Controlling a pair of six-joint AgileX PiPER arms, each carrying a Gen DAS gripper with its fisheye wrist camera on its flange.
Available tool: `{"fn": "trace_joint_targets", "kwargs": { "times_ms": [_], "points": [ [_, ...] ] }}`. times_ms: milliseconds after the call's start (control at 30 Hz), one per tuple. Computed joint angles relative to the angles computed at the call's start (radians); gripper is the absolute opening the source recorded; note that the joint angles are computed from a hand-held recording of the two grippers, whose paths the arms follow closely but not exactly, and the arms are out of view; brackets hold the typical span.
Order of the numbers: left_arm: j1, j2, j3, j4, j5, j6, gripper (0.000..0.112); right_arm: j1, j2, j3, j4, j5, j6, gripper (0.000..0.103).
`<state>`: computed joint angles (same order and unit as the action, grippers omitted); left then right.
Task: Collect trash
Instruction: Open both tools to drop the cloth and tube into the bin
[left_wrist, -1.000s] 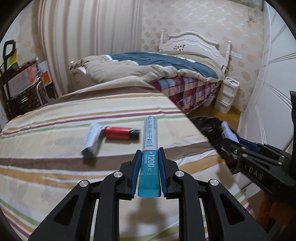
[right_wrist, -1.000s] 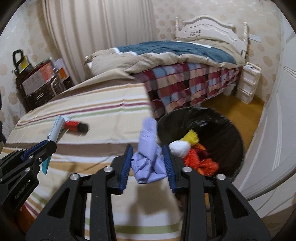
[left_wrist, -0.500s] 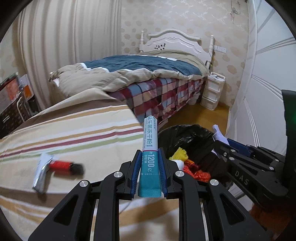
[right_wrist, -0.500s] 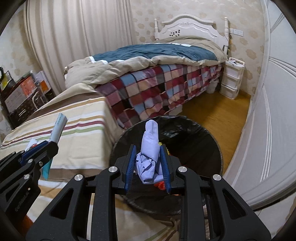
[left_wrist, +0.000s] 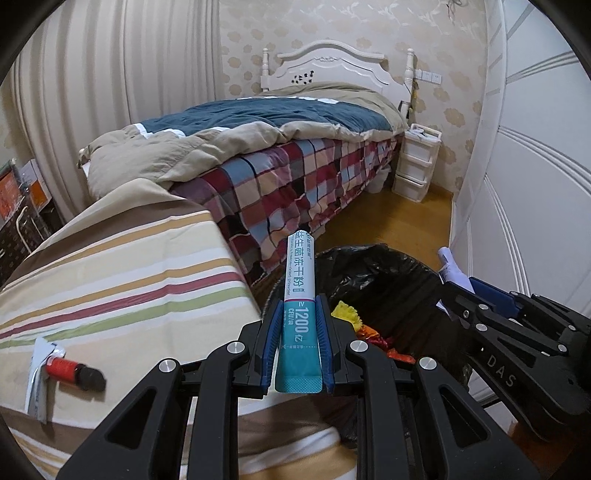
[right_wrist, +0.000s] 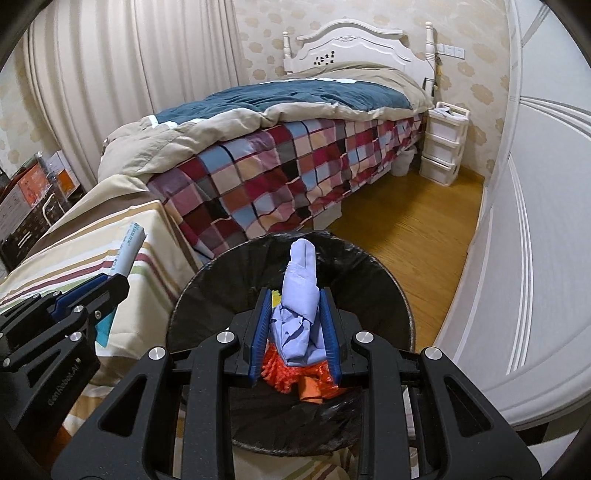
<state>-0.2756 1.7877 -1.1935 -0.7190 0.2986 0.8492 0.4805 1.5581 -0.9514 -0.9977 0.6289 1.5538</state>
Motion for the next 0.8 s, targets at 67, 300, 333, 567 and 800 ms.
{"fn": "trace_joint_targets", "kwargs": {
  "times_ms": [67,300,333,567,800],
  "points": [
    [-0.015,0.009,-0.008,0.035,-0.008,-0.033,0.021,-0.011,-0.001,0.003,0.000,-0.007,-0.002,0.026],
    [-0.046,0.025,-0.019,0.148,-0.029,-0.133,0.022,-0.039,-0.002,0.010,0.001,-0.020,-0.005,0.026],
    [-0.049,0.027,-0.021,0.166,-0.028,-0.152,0.022,-0.041,-0.002,0.011,0.004,-0.020,-0.007,0.026],
    [-0.053,0.018,-0.011,0.245,-0.044,-0.241,0.067,-0.042,-0.017,0.032,-0.021,-0.008,0.038,0.050],
    [-0.031,-0.017,0.023,0.321,-0.077,-0.327,0.080,-0.007,-0.035,0.041,-0.062,0.052,0.095,0.073]
  ]
}}
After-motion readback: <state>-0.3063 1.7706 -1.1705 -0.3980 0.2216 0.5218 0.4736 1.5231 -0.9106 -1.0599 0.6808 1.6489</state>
